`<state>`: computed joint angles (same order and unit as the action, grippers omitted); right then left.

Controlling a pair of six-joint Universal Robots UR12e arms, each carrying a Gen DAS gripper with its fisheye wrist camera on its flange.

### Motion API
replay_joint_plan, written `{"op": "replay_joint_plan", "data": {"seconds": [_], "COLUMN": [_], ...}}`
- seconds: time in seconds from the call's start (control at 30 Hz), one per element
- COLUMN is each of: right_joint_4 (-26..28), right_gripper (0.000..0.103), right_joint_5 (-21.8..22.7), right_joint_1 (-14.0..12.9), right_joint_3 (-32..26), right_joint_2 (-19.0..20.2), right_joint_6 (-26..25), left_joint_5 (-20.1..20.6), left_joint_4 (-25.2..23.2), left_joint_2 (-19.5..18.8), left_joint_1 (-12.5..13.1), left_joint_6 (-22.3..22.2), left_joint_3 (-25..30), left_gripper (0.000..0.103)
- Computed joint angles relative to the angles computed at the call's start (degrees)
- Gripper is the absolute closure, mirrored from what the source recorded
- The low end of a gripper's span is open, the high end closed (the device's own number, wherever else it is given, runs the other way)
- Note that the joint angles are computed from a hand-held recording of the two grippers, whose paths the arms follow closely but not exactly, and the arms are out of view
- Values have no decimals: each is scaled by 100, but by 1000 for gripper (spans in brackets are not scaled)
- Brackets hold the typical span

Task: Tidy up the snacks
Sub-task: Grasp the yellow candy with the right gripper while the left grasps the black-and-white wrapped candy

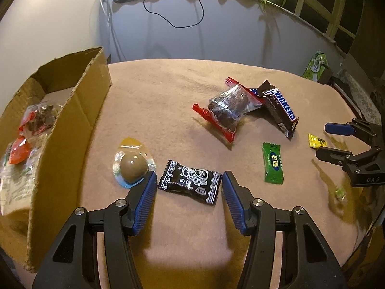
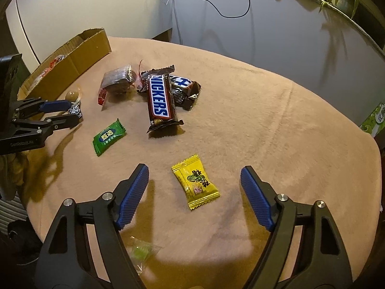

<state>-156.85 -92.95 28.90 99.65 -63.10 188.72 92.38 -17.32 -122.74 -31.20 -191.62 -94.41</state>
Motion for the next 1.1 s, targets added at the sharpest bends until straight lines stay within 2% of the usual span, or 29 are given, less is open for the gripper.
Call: {"op": "replay_joint_plan", "data": {"seconds": [0.43, 0.57, 0.77, 0.83, 0.93, 1.03, 1.1], "right_joint_4": [62, 99, 138, 155, 153, 128, 79], "right_gripper": [30, 38, 54, 65, 75, 76, 77], "right_joint_5": [101, 97, 87, 93, 117, 147, 149], "right_joint_1": [-34, -31, -36, -36, -40, -51, -55], "right_joint_3": [-53, -72, -61, -66, -60, -34, -13], "right_joint_2": [70, 76, 55, 52, 47, 32, 24], "right_joint_6": [-83, -117, -142, -147, -142, -140, -108], "left_joint_5": [125, 79, 71, 62, 74, 128, 77], "left_joint_4": [3, 18, 47, 65, 86, 97, 114], "left_joint_2": [-56, -55, -58, -55, -52, -53, -44], "left_joint_1": [-35, -52, -62, -56, -57, -61, -44], "left_joint_6": [337, 441, 467, 444, 407, 334, 298], "left_joint_3": [44, 45, 51, 41, 33, 28, 12], "left_gripper": [49, 60, 69, 71, 76, 90, 91]}}
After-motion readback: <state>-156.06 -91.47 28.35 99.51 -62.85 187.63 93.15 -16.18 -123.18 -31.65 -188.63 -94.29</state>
